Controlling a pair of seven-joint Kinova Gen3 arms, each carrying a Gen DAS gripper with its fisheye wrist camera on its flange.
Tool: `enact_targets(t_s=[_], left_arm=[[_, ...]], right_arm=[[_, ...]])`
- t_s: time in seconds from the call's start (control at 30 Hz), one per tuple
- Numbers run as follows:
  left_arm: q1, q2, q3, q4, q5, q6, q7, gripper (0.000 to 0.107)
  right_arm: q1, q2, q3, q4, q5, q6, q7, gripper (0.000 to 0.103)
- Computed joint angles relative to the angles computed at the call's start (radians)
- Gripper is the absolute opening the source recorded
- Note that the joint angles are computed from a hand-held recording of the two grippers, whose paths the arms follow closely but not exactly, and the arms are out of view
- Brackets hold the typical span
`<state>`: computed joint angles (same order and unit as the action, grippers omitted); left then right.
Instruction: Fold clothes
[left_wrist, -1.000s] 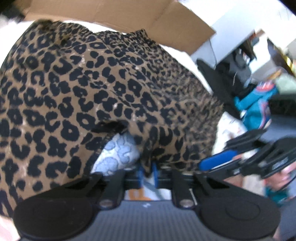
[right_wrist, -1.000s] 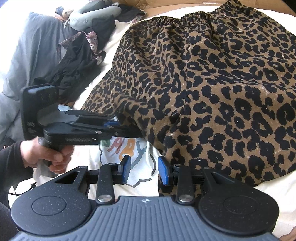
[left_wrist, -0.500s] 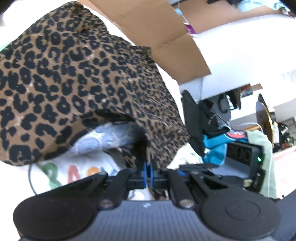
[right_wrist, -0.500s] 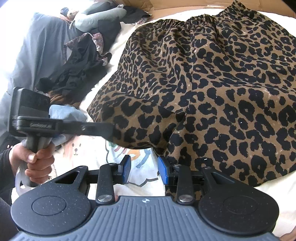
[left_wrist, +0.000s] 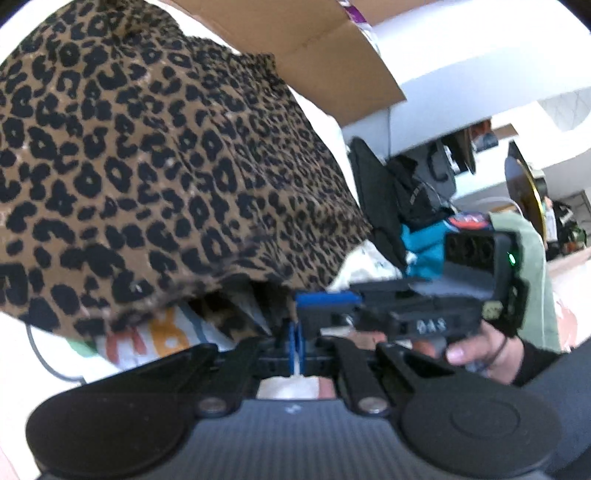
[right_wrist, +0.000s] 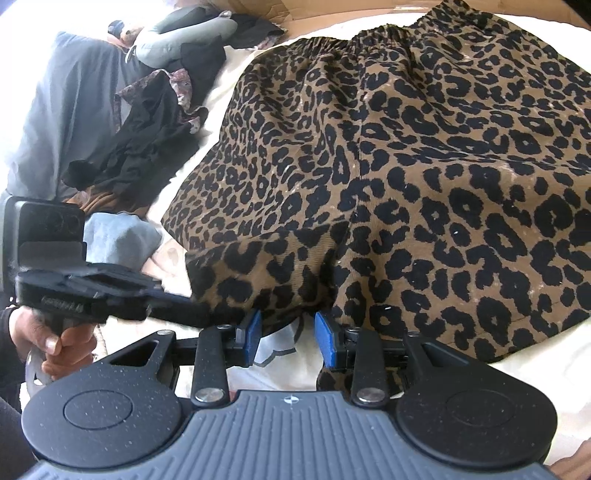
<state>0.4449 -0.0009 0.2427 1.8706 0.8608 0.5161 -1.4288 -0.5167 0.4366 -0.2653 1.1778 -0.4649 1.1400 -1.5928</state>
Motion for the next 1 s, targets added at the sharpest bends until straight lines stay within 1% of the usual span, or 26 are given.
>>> enact_targets(t_s=[0.13,0.3,0.43,0.6,0.67,0.77,0.83,0.9,0.93,1.0], left_arm=[[-0.01,0.005,-0.009,0.013,-0.049,-0.036,0.045,0.002],[-0.037,0.015,-0.02,0.042,0.018,-0.044,-0.01,0.002],[-0.042,0.015,-0.016,0.068,0.041,-0.055,-0.004,0.002],[-0.035,0.002,-0.011,0.103,0.08,-0.071,0.008,0.002],[-0.026,-0.007,-0.009,0.128,0.124,-0.092,0.007,0.002],[-0.009,-0.015,-0.003,0.144,0.131,-0.115,0.034,0.002],[0.001,-0.021,-0.002,0.158,0.138,-0.136,0.052,0.002],[0.011,-0.027,-0.001,0.172,0.145,-0.158,0.07,0.002],[0.015,-0.029,-0.003,0.179,0.163,-0.163,0.063,0.002],[0.023,-0.032,-0.009,0.192,0.212,-0.168,0.03,0.002]], right_arm=[[0.0,-0.001,0.0,0.004,-0.002,0.001,-0.004,0.039],[-0.002,0.004,-0.004,0.004,-0.014,-0.002,-0.009,0.039],[0.017,0.02,-0.016,0.009,-0.071,0.001,-0.03,0.039],[0.022,0.028,-0.021,0.038,-0.114,-0.019,-0.062,0.04],[0.047,0.033,-0.032,0.083,-0.174,-0.049,-0.081,0.04],[0.088,0.043,-0.054,0.156,-0.277,-0.097,-0.093,0.04],[0.1,0.042,-0.063,0.188,-0.317,-0.127,-0.09,0.04],[0.106,0.044,-0.066,0.207,-0.34,-0.146,-0.09,0.046],[0.109,0.045,-0.068,0.215,-0.351,-0.154,-0.089,0.048],[0.115,0.049,-0.073,0.234,-0.377,-0.174,-0.088,0.049]])
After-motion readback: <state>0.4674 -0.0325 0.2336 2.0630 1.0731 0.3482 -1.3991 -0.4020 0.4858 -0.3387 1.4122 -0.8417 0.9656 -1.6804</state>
